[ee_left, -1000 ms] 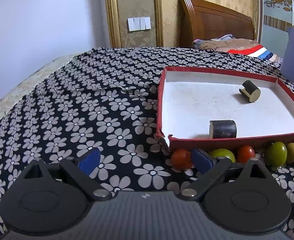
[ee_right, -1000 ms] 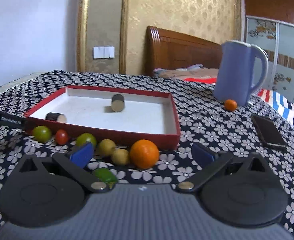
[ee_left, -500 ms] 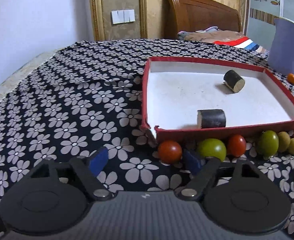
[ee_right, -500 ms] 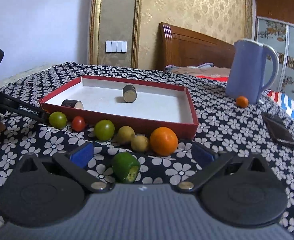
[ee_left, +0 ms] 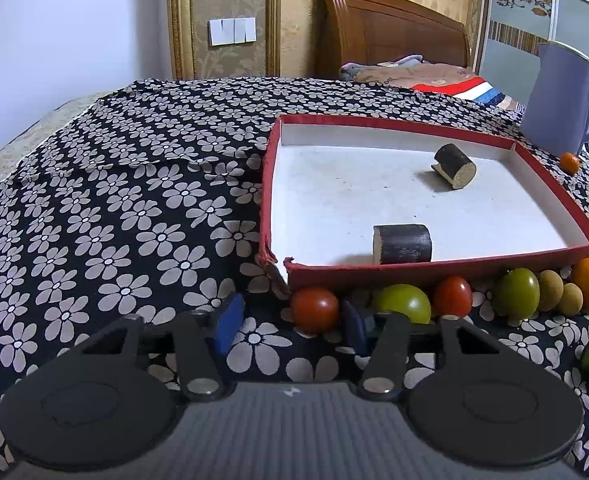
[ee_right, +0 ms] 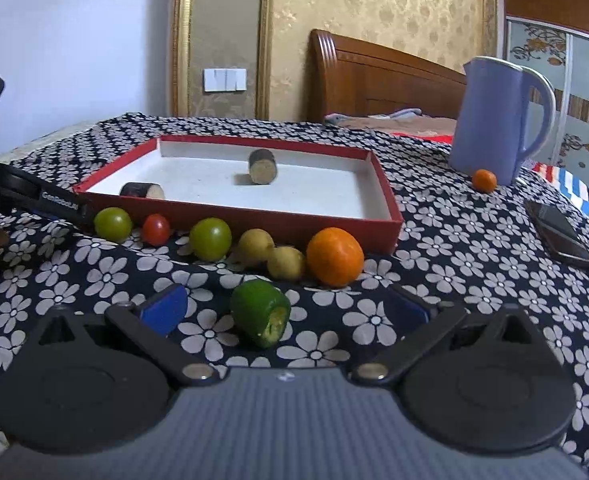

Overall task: Organize fruits
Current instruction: 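Grasp the green lime with the right tool while the left tool approaches the red tomato, then close the left tool on the red cherry tomato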

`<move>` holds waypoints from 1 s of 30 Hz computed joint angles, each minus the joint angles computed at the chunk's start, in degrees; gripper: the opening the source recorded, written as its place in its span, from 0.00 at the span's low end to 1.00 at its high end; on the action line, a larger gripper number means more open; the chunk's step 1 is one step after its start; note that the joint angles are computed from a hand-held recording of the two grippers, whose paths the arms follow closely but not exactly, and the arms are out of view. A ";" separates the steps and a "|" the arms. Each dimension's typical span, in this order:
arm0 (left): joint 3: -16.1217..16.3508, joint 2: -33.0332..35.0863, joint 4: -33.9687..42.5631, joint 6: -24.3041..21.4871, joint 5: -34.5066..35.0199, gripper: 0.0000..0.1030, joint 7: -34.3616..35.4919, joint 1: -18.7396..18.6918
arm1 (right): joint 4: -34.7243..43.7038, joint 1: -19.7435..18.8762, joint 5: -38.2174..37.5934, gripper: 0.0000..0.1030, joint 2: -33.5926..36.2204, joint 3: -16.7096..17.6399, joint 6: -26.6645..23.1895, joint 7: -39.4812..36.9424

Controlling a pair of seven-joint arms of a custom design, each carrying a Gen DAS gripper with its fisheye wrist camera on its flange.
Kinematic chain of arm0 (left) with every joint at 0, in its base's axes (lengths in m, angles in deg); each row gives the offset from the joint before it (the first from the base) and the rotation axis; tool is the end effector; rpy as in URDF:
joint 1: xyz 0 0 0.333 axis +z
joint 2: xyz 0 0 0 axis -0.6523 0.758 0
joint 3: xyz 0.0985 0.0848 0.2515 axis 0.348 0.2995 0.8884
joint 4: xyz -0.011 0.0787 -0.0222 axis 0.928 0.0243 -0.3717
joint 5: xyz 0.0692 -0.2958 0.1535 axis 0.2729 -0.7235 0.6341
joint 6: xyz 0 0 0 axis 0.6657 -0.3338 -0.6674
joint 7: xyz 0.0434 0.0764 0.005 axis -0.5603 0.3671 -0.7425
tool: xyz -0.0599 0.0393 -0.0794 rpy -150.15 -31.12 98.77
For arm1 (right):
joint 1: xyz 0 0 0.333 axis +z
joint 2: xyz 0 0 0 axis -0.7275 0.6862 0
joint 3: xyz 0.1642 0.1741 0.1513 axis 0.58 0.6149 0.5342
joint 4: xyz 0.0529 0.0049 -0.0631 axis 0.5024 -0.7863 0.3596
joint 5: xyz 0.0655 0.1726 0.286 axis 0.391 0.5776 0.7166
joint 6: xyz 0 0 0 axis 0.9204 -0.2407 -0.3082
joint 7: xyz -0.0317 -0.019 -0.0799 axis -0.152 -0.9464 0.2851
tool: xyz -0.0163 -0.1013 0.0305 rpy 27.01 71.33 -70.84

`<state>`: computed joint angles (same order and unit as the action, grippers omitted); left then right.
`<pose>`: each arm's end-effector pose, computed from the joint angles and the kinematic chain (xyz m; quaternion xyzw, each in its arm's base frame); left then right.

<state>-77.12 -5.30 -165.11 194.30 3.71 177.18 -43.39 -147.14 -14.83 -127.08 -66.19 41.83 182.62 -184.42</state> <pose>0.5972 -0.2193 0.4422 -0.3989 0.8189 -0.3762 0.1698 0.3404 0.3077 0.4257 -0.4550 0.7257 -0.4509 0.2509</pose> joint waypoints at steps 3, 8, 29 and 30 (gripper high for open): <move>-0.81 0.42 0.87 -1.24 -1.04 0.43 0.71 0.79 | -0.21 -0.36 0.81 0.88 -0.49 -0.78 2.58 -0.52; -2.03 0.27 1.13 -2.94 -4.02 0.28 3.09 1.94 | -0.04 -1.29 2.02 0.64 0.05 -1.38 5.88 -1.57; -0.65 -1.11 -0.46 -2.11 -7.99 0.25 5.81 0.41 | -1.12 -2.37 1.53 0.28 -1.18 -0.67 8.33 0.17; -0.96 -1.22 -0.55 -2.18 -8.60 0.25 6.35 0.76 | -1.22 -2.37 1.47 0.28 -1.31 -0.65 8.44 0.17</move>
<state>-78.07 -6.52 -165.65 192.12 -4.88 183.53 -42.63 -148.35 -17.20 -125.61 -67.50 41.19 191.07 -184.24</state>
